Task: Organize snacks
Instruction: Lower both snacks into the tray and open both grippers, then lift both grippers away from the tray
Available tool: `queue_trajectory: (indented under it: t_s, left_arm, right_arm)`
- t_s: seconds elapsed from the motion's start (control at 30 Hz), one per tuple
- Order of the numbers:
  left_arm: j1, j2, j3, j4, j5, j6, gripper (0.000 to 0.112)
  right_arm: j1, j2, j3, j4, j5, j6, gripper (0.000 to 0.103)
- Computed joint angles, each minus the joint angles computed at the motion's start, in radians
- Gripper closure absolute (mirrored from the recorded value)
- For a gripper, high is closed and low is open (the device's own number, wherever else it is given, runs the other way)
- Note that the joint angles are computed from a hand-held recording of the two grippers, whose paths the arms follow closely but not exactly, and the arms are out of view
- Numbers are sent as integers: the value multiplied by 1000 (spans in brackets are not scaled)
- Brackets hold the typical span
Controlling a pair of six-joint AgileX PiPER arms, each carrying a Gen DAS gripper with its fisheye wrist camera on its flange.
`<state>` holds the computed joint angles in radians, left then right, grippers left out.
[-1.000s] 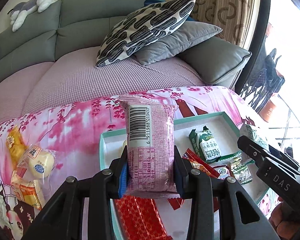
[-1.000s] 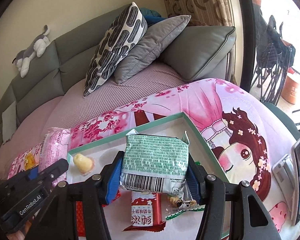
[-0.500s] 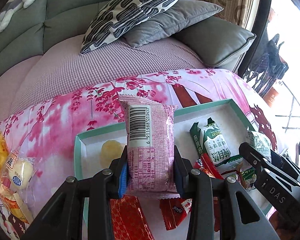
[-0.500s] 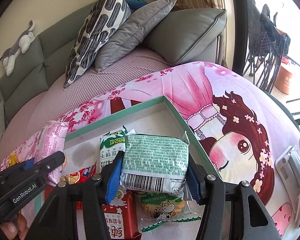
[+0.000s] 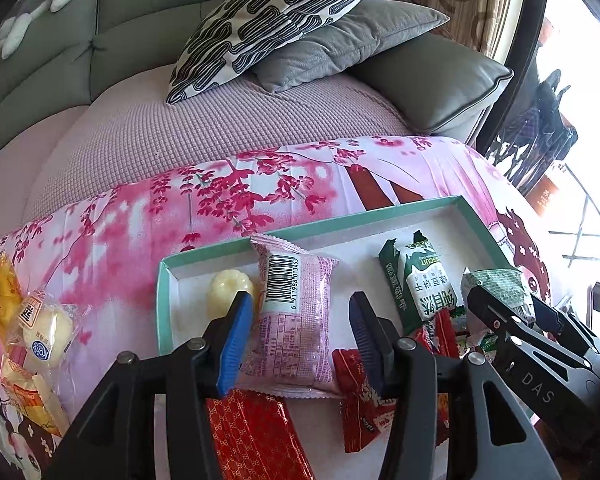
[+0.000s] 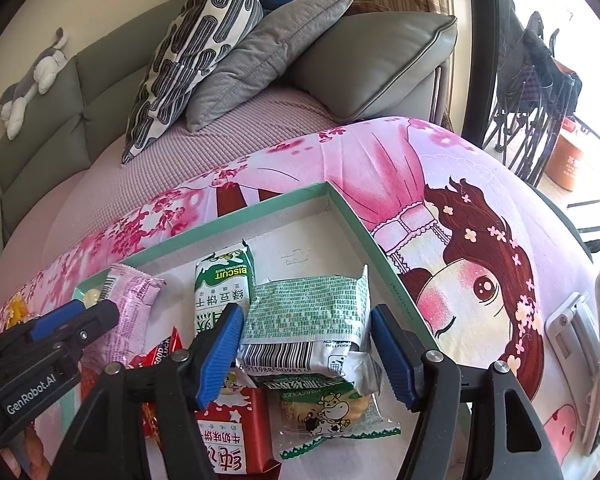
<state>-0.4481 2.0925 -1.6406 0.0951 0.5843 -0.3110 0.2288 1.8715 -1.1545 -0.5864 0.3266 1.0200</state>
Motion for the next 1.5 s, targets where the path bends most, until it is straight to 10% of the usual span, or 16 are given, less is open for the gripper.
queue_trajectory:
  t_s: [1.07, 1.5]
  left_arm:
    - [68, -274, 494, 80, -157, -175, 61]
    - [73, -277, 523, 254, -153, -375, 31]
  right_arm:
    - [140, -110, 44, 32, 137, -24, 34]
    - [171, -94, 29, 5, 178, -4, 13]
